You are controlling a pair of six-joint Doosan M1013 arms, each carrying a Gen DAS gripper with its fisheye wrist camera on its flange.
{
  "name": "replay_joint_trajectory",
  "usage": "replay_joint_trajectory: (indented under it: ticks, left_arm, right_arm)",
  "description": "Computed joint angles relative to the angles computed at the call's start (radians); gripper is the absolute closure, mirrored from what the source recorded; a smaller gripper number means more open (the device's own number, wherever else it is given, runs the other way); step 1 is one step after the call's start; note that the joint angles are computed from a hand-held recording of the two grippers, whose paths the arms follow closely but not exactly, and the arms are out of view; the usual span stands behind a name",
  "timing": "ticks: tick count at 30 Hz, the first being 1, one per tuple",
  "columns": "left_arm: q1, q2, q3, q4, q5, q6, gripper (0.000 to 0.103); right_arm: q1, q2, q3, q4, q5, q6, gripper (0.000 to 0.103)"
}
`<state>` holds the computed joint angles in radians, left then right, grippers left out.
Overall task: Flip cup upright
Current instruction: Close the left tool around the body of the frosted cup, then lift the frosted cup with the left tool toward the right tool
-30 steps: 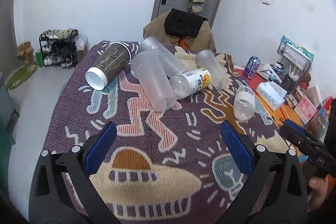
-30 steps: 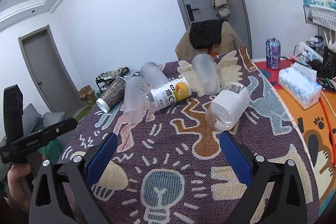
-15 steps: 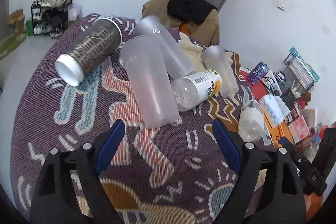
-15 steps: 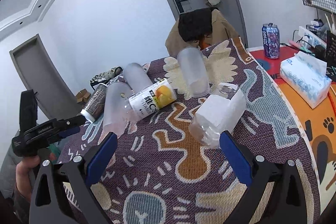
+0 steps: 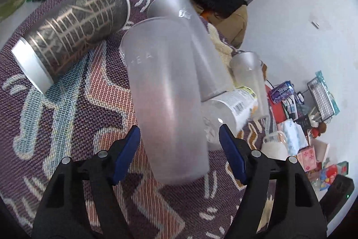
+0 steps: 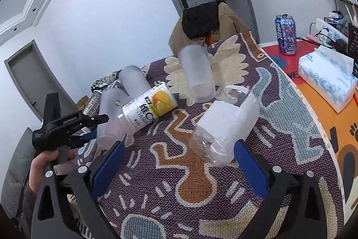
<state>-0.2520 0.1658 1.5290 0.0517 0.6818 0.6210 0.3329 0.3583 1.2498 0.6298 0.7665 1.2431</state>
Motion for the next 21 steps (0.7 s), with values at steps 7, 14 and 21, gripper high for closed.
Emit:
replay_joint_trajectory:
  ticks: [7, 14, 21]
  left_arm:
    - [0.021, 0.024, 0.005, -0.112, -0.031, 0.072, 0.037]
    - [-0.012, -0.008, 0.001, 0.047, -0.018, -0.031, 0.039]
    - [-0.061, -0.073, 0.016, 0.176, -0.008, -0.090, 0.039]
  right_arm:
    - [-0.001, -0.007, 0.019, 0.002, -0.014, 0.014, 0.008]
    - [-0.001, -0.023, 0.038, 0.024, -0.010, 0.005, 0.007]
    - [-0.007, -0.058, 0.073, 0.069, -0.017, -0.019, 0.007]
